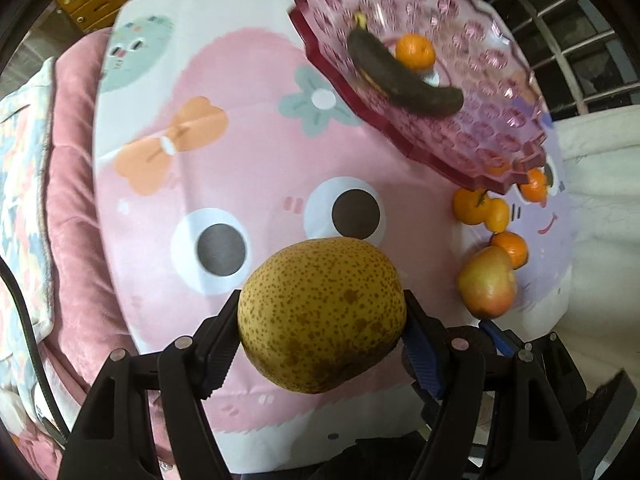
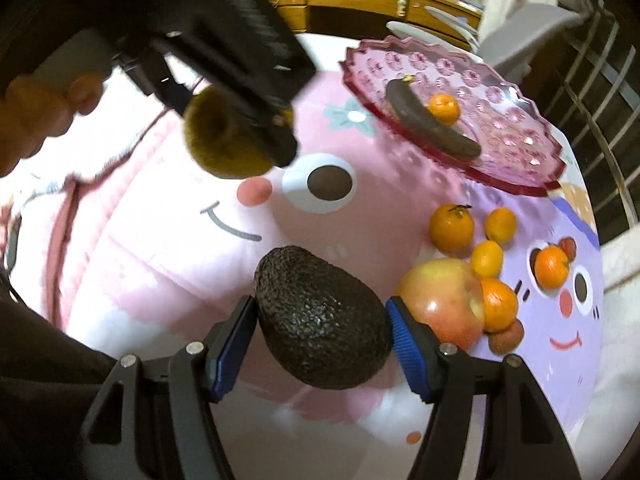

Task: Organize fruits
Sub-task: 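Grasp the pear with the left gripper, carry pear and avocado into the bowl, release both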

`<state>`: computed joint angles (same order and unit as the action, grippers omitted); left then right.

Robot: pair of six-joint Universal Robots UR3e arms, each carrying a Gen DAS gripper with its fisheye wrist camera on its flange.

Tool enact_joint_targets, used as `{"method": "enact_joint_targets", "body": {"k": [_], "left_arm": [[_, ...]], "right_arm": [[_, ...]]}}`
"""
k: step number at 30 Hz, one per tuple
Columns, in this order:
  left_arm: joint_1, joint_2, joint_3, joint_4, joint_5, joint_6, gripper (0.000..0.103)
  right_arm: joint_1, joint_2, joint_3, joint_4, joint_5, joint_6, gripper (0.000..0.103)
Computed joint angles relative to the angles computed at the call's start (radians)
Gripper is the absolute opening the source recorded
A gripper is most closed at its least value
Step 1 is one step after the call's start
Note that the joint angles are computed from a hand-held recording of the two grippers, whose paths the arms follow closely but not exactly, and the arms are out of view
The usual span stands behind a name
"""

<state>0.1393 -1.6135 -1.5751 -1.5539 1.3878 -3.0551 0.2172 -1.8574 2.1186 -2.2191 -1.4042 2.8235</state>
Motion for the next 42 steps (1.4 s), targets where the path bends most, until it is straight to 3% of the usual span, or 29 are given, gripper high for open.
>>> {"method": "enact_joint_targets", "body": {"k": [9,15,26,34,42], "left_arm": [[0.074,0.095,0.146,-0.159,-0.010,0.049,0.072],[0.091,0.071,0.294,-0.215,-0.027,0.069,0.072],[0.053,-0.151,0.647,-0.248,-0.056,0.043,0.073],[-0.002,-0.405,0.951,-0.264,-0.043,0.019,0.073],[-0.047,-0.621,1.125,-0.151,-0.084,-0.019,0.073]], "right_arm": [[-0.087,-0.076,-0.098,0.147,0.068,0.001,0.066],[-0.158,-0.076,-0.195,0.209,0.094,-0.025,0.066],[-0.267,0.099,-0.406,0.172,0.144,-0.064,0.066],[-0.320,0.292,-0.556,0.106,0.190,-0.012,0.066],[-0.343,0.497,-0.668,0.049,0.203,0.042,0.066]]}}
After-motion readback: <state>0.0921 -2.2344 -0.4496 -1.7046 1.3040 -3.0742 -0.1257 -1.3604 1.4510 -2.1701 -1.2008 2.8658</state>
